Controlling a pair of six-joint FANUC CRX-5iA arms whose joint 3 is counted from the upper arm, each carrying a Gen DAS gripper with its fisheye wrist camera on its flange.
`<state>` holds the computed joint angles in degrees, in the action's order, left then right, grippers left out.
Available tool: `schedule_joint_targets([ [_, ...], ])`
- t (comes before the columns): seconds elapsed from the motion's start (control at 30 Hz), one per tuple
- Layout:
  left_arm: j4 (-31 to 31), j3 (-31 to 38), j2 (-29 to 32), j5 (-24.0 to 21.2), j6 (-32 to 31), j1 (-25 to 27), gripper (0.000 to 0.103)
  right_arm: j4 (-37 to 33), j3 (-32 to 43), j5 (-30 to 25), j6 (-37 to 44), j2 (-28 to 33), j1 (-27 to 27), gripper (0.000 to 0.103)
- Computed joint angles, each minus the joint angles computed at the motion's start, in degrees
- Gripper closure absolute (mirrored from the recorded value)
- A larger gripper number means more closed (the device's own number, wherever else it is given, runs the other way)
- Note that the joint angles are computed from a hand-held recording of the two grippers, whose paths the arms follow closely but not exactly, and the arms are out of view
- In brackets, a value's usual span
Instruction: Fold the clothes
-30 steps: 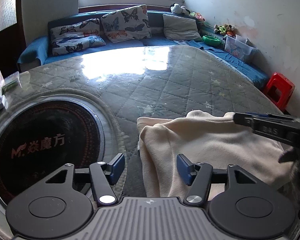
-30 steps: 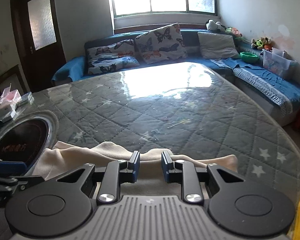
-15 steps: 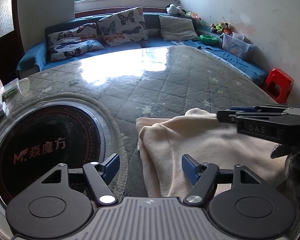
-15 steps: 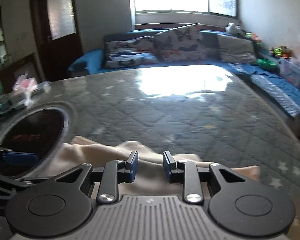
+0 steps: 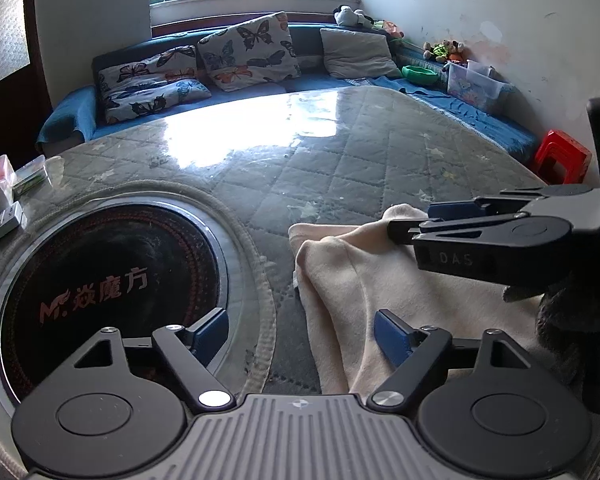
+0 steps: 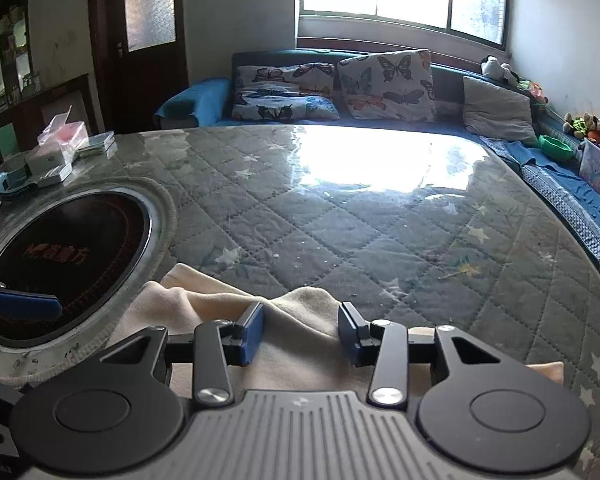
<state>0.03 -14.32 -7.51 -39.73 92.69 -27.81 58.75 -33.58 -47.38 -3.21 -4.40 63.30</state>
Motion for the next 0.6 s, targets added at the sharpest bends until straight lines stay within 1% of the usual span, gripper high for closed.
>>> schedule_joint_targets([
  [0.03, -0.1, -0.1, 0.0, -0.1, 0.1, 0.0, 0.020, -0.4, 0.5, -0.1, 0.9, 0.5, -0.1, 0.054],
  [0.1, -0.3, -0.1, 0.0, -0.3, 0.4, 0.1, 0.020, -1.1, 1.3, -0.1, 2.1, 1.3, -0.2, 0.052],
  [0.3, -1.2, -0.4, -0.4, -0.7, 0.7, -0.1, 0.016, -0.8, 1.7, -1.0, 1.5, 1.3, 0.1, 0.050],
  [0.47, -1.4, -0.9, -1.0, -0.5, 0.8, -0.1, 0.014, -0.2, -0.2, -4.3, -1.1, -2.0, 2.9, 0.044],
  [0.53, -1.3, -1.2, -1.3, -0.3, 0.9, -0.1, 0.012, -0.4, -1.1, -6.3, -2.0, -3.4, 4.6, 0.037],
  [0.6, -1.3, -1.5, -1.6, -0.2, 0.9, 0.0, 0.011, -0.5, -2.2, -8.3, -3.3, -5.0, 6.6, 0.037],
])
